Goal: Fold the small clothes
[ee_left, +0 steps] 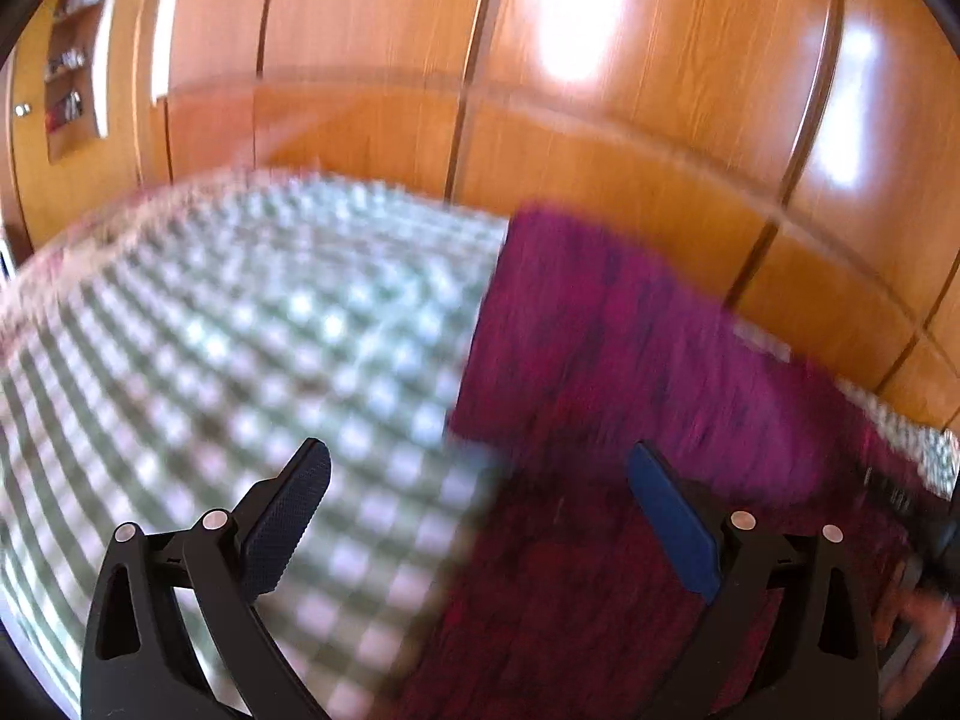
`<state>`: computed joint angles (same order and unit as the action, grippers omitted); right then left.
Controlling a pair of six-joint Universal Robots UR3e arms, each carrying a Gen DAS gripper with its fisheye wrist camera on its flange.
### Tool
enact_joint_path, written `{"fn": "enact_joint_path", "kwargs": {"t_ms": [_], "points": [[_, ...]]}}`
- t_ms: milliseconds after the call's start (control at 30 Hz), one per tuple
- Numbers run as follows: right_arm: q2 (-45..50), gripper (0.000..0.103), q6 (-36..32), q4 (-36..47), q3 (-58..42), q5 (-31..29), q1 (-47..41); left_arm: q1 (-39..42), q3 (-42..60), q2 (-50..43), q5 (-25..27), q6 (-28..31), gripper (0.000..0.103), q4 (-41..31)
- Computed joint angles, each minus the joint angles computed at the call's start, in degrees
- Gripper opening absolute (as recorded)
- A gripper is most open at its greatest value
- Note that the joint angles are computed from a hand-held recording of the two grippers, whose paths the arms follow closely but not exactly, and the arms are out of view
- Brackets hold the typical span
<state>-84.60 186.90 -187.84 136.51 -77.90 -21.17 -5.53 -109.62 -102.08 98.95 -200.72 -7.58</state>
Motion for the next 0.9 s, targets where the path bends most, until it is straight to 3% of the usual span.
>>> {"fn": "enact_joint_path", "kwargs": {"t_ms": [100, 167, 233, 300, 333, 433, 533, 633, 767, 833, 900], "points": [[-0.1, 0.015, -0.1, -0.2, 0.1, -0.9, 0.5, -1.4, 10.8, -6.0, 4.1, 2.4, 0.098, -3.7], [0.0, 0.015, 0.0, -0.4, 0.2, -0.8, 0.5, -1.5, 20.1, -11.4, 5.5, 3.6, 0.098, -9.9], [0.3, 0.015, 0.3, -0.6, 0.0, -0.8, 0.7, -1.3, 28.2, -16.6, 5.2, 4.6, 0.091, -15.4], [1.9, 0.015, 0.9, -1.5, -0.9, -1.2, 1.4, -0.7, 34.2, -20.5, 4.5, 5.1, 0.075, -20.3], [2.1, 0.015, 1.0, -1.5, -1.0, -1.0, 1.4, 0.0, 37.0, -22.5, 3.7, 4.4, 0.074, -22.7], [1.6, 0.016, -0.5, -0.2, -0.8, 1.7, 0.7, 2.4, 38.1, -25.3, 1.0, 2.7, 0.074, -24.2], [1.3, 0.016, -1.3, -0.5, -0.3, 1.6, 1.4, 4.7, 33.8, -24.9, -3.0, 2.1, 0.074, -20.0], [2.5, 0.014, -0.1, 0.1, -1.0, 1.1, 1.2, 3.7, 33.8, -25.9, -0.8, 4.6, 0.074, -18.1], [2.4, 0.015, 0.0, -0.3, 0.1, 5.5, -1.8, 4.1, 33.9, -25.9, -0.8, 3.0, 0.090, -19.0], [2.1, 0.016, -0.2, -0.9, 1.1, 8.0, -3.5, 4.6, 32.1, -24.3, -1.8, 2.4, 0.090, -18.3], [2.1, 0.017, -0.3, -0.9, 1.1, 8.5, -3.8, 3.3, 30.9, -22.6, 1.2, 2.1, 0.093, -19.3]]}}
